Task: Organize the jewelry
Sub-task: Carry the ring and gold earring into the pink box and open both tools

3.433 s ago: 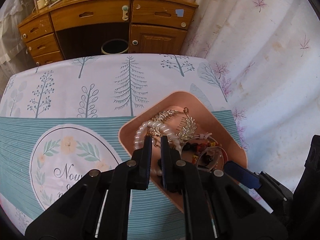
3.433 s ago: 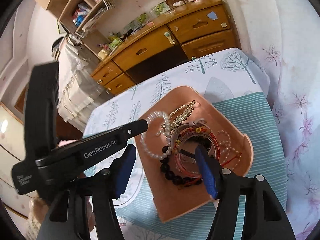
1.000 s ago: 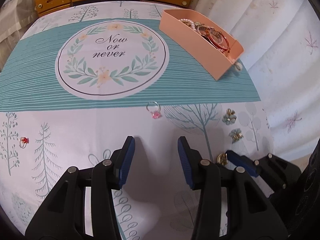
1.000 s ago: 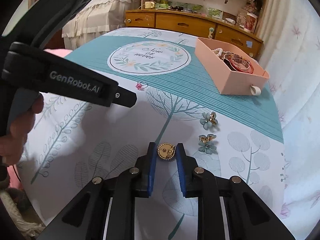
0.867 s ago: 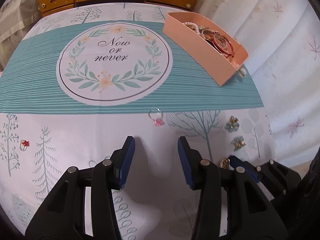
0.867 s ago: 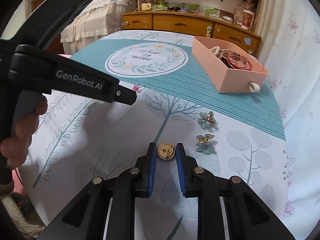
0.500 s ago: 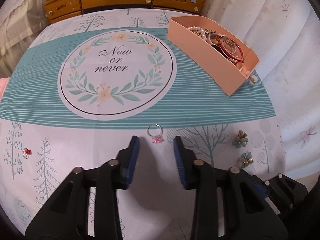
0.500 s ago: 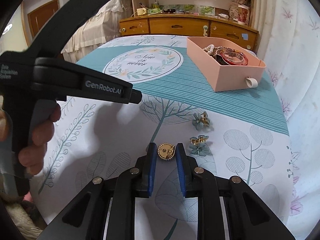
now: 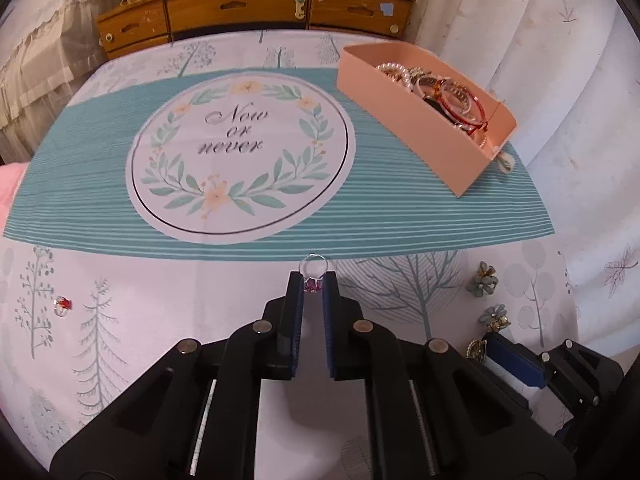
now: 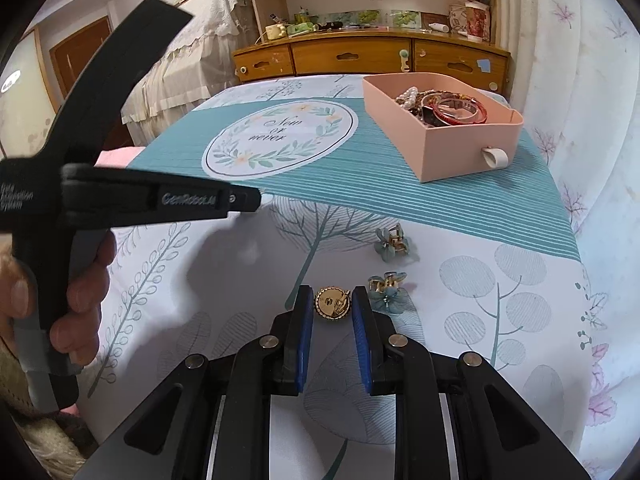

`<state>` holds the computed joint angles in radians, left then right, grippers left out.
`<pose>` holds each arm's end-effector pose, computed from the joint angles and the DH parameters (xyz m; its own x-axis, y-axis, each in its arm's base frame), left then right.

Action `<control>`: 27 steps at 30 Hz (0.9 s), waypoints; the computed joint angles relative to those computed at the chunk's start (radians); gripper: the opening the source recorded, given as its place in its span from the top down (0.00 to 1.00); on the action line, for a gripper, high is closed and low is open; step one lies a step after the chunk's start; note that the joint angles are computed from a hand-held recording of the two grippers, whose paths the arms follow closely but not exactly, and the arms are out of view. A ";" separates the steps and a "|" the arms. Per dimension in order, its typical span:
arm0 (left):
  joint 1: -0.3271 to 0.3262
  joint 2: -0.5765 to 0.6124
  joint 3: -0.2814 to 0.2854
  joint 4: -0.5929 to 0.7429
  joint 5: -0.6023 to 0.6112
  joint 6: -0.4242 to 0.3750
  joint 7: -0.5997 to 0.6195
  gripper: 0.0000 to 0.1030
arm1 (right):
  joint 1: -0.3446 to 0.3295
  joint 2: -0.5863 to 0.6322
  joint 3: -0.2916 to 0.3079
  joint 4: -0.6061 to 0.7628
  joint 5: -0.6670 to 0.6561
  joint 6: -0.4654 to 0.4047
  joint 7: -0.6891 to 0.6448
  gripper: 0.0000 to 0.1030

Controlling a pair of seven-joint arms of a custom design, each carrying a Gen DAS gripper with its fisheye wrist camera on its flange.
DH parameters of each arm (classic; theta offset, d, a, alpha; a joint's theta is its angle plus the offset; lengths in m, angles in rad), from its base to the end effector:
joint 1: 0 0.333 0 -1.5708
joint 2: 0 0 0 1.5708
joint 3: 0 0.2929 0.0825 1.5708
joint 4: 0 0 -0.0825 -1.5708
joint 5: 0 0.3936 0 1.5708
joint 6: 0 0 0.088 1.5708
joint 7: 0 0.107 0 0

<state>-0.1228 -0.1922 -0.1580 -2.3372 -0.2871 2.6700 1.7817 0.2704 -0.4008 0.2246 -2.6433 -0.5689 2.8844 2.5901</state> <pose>0.5108 -0.1403 0.4412 -0.2981 -0.9488 0.1042 -0.8356 0.2066 -0.5091 0.3829 0.2408 0.4073 0.0331 -0.9938 -0.1060 -0.7665 0.0428 -0.6408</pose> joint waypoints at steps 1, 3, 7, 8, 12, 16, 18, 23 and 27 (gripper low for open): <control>-0.003 -0.010 0.003 -0.005 -0.008 0.003 0.009 0.93 | -0.001 -0.006 0.003 -0.002 0.001 0.000 0.006 0.81; -0.009 -0.027 0.008 -0.011 -0.027 0.003 0.028 0.93 | -0.004 -0.021 0.003 -0.007 0.002 0.005 0.016 0.81; -0.026 -0.062 0.019 -0.004 -0.072 -0.004 0.079 0.93 | -0.023 -0.066 -0.003 -0.010 0.010 0.009 0.025 0.81; -0.029 -0.069 0.019 0.000 -0.080 -0.003 0.091 0.93 | -0.039 -0.082 -0.001 -0.007 0.005 0.010 0.033 0.81; -0.047 -0.070 0.015 0.045 -0.105 0.015 0.133 0.93 | -0.092 -0.118 -0.013 0.018 -0.001 0.018 0.042 0.81; -0.070 -0.009 0.011 0.173 -0.136 0.001 0.174 0.93 | -0.142 -0.096 -0.036 0.096 0.004 0.013 0.016 0.81; -0.076 0.036 0.008 0.248 -0.162 -0.011 0.196 0.93 | -0.156 -0.062 -0.050 0.148 0.008 0.006 -0.006 0.81; -0.077 0.217 -0.012 0.488 -0.276 -0.075 0.258 0.93 | -0.175 0.041 -0.091 0.260 0.039 -0.015 -0.038 0.81; -0.068 0.354 -0.035 0.624 -0.194 -0.125 0.139 0.93 | -0.117 0.151 -0.186 0.322 0.188 -0.007 -0.134 0.81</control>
<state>-0.1904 0.1618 -0.1933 -1.7129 -0.4813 2.5449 1.9204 0.1533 -0.2502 0.0391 -2.3214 -0.3805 2.8774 2.4562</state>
